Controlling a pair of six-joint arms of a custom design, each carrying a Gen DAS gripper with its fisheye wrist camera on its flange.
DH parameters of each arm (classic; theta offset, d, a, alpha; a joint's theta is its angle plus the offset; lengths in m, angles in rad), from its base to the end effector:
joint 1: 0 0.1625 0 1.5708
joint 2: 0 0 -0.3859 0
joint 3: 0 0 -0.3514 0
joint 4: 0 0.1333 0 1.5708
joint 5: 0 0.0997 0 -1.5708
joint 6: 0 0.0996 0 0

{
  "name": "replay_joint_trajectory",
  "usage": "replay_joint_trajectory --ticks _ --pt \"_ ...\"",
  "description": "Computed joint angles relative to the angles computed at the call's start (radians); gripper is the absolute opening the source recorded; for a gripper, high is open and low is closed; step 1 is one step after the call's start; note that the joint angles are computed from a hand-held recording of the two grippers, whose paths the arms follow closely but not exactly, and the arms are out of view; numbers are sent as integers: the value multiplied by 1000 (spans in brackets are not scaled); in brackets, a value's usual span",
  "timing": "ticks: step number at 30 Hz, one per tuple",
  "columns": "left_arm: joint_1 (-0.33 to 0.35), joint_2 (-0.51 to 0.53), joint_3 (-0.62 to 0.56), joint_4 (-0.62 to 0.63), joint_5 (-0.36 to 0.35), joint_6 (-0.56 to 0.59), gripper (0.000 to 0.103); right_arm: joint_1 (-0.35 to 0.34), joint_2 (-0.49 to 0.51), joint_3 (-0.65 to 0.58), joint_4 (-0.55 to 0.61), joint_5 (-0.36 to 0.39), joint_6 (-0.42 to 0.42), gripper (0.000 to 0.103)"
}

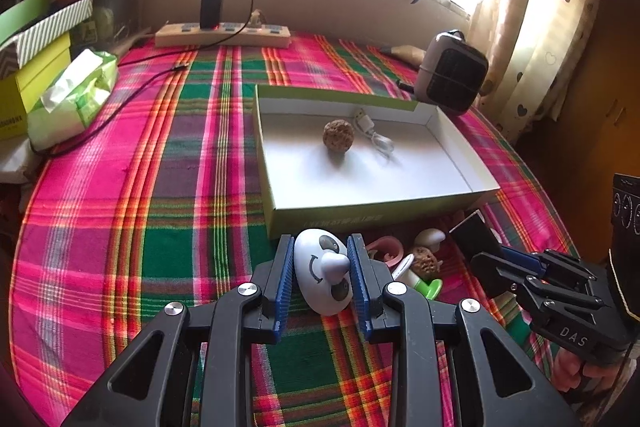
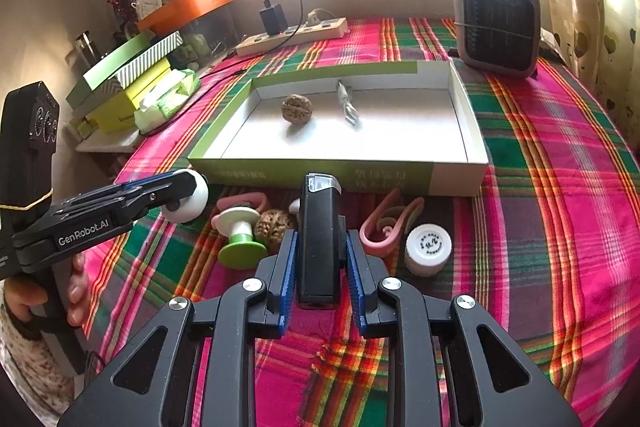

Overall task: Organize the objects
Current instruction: 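Lift the black device and white toy and carry them into the box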

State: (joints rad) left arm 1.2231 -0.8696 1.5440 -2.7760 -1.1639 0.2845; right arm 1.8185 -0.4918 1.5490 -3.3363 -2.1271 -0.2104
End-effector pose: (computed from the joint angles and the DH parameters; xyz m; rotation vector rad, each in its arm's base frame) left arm -0.0610 -0.6753 0.2095 0.6853 2.5754 -0.7402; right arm 0.2360 -0.6041 0.0393 0.3049 -2.4487 0.9202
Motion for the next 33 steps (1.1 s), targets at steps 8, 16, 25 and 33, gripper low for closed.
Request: replay_joint_trajectory --ticks 8,16,25,33 --pt "-13 -3 -13 -12 -9 15 25 8 2 -24 -1 -6 -20 24" --pt "-17 30 -68 -1 -12 21 25 8 9 -77 20 -13 -44 24" --pt "-12 97 -175 47 -8 24 25 -7 32 -177 87 -19 -65 24" --pt "-4 161 -278 97 -2 32 25 -25 62 -276 161 -28 -72 24"
